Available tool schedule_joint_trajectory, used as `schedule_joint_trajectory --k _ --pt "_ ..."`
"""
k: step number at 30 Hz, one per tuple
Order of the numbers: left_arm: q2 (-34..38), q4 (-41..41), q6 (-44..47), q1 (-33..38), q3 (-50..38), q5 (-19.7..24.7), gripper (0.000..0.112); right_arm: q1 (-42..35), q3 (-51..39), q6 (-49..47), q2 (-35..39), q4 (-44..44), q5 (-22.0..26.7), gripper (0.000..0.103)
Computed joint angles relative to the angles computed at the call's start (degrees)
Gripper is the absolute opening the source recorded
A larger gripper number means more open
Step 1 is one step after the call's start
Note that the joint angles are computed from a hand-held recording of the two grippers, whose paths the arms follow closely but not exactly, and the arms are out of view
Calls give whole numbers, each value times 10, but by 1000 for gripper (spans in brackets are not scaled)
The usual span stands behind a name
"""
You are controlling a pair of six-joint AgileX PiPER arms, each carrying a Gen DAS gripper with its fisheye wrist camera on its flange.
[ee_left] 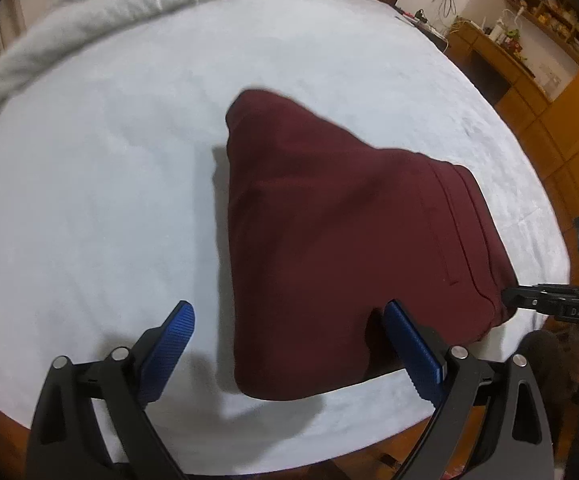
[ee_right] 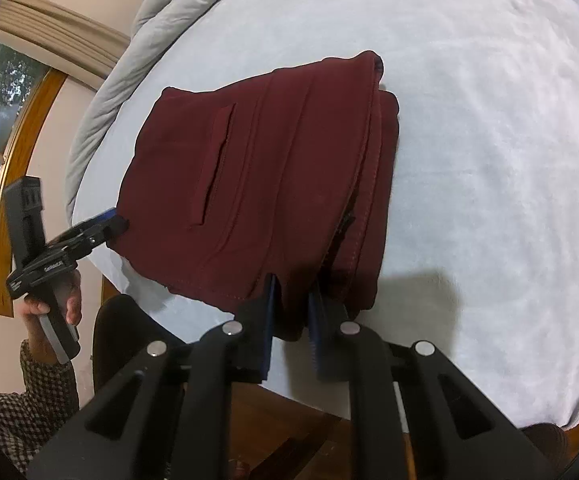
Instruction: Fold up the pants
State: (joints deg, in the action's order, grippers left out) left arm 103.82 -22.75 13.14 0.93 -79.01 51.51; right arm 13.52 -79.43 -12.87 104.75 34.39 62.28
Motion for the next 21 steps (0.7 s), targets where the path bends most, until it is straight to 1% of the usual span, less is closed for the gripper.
schedule_joint_trajectory --k 3,5,6,7,8,9,11,14,17,20,21 --pt "46 -106 56 50 -12 52 96 -3 1 -5 0 5 1 14" --pt "87 -193 94 88 -20 105 96 -5 5 -8 -1 9 1 14" --pt "105 -222 99 102 -21 125 96 -7 5 -11 -1 13 2 14" --pt "124 -264 112 119 -18 151 91 -11 3 -14 1 15 6 14" --pt "131 -282 121 126 -13 161 84 -14 1 -17 3 19 9 15" --pt "128 -281 121 127 -7 156 81 -19 -1 -20 5 25 14 15" --pt "110 -272 133 123 2 146 65 -26 -3 -26 7 37 22 15" --pt "88 -270 132 120 12 138 52 -23 -4 -31 3 33 21 15" --pt "76 -265 122 116 31 117 46 -19 3 -32 -1 35 15 15" --pt "70 -289 139 123 82 88 45 -20 5 -37 7 40 21 16" --pt "71 -292 138 124 83 85 45 -19 4 -36 11 36 23 16"
